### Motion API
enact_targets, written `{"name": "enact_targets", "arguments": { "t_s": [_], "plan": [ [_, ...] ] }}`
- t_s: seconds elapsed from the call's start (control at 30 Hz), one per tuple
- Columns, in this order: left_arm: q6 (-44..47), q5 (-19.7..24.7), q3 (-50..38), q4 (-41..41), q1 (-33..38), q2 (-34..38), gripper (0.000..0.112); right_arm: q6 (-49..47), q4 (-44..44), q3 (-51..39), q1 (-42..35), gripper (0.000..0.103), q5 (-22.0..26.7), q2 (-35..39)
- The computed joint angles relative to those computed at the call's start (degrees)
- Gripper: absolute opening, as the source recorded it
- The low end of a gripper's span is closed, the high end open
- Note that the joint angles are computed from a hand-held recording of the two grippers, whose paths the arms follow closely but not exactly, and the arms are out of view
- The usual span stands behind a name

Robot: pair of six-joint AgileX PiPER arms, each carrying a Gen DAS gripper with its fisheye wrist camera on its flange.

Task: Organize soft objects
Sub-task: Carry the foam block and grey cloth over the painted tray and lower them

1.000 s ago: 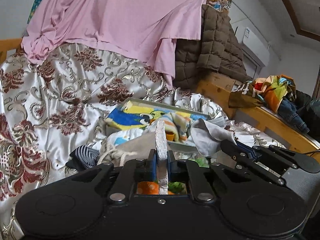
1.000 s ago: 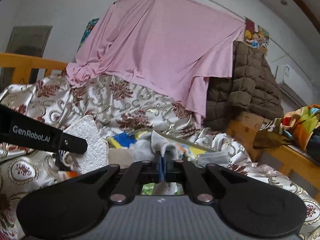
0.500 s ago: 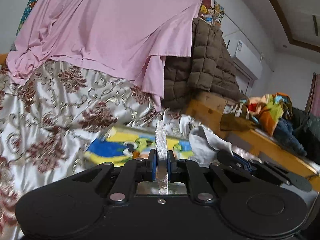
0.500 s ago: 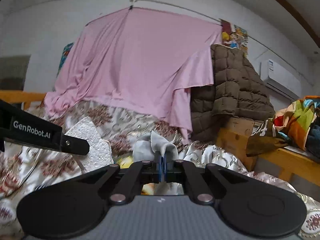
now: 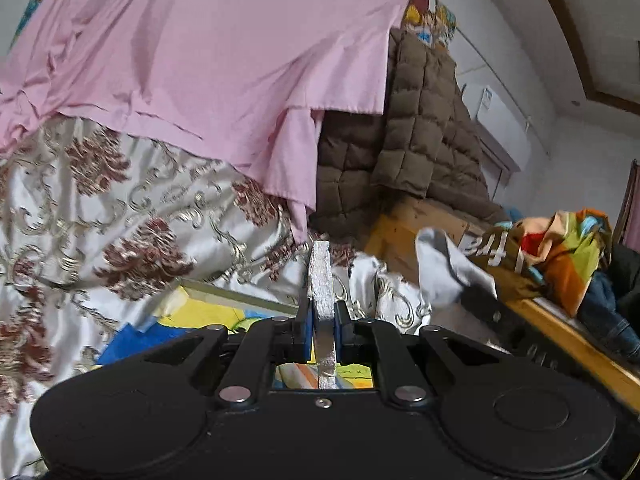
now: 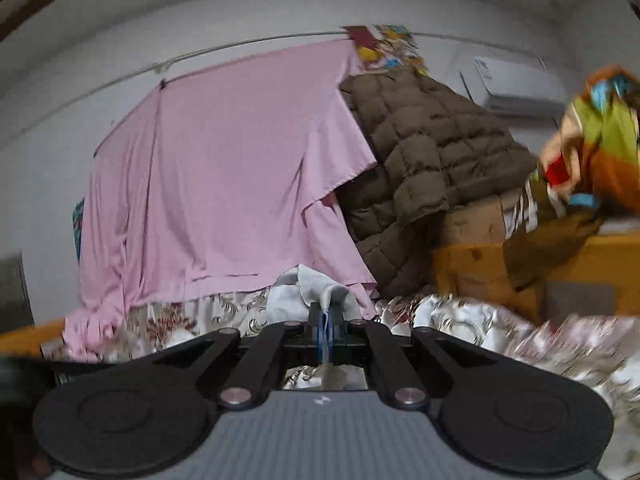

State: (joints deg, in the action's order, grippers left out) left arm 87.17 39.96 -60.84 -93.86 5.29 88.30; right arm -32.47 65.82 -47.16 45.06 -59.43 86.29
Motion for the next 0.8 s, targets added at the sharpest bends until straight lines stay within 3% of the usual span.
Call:
{"name": "enact_targets", "arguments": {
  "t_s": [0.2, 0.47, 0.63, 0.8],
  "plan": [
    [-3.67, -3.53, -6.22, 0.93, -4.85, 8.3, 0.01, 10.21, -4.03, 0.71, -10.0, 0.002, 13.51, 0.96],
    [-14.94, -8.31, -11.21, 9.03, -8.81, 13.93, 0.011, 8.94, 1.41, -1.61, -16.71, 0.003, 26.73, 3.14],
    [-21.53, -10.74, -12.22, 15.2, -9.29, 14.6, 0.013, 1.08, 9.19, -4.04, -17.49, 0.007, 31.71, 4.19],
    [-30.56, -10.25, -14.78, 23.53, -8.52, 16.52, 0.015, -8.46, 18.14, -6.68, -16.68, 0.009, 31.71, 6.02]
  ]
}}
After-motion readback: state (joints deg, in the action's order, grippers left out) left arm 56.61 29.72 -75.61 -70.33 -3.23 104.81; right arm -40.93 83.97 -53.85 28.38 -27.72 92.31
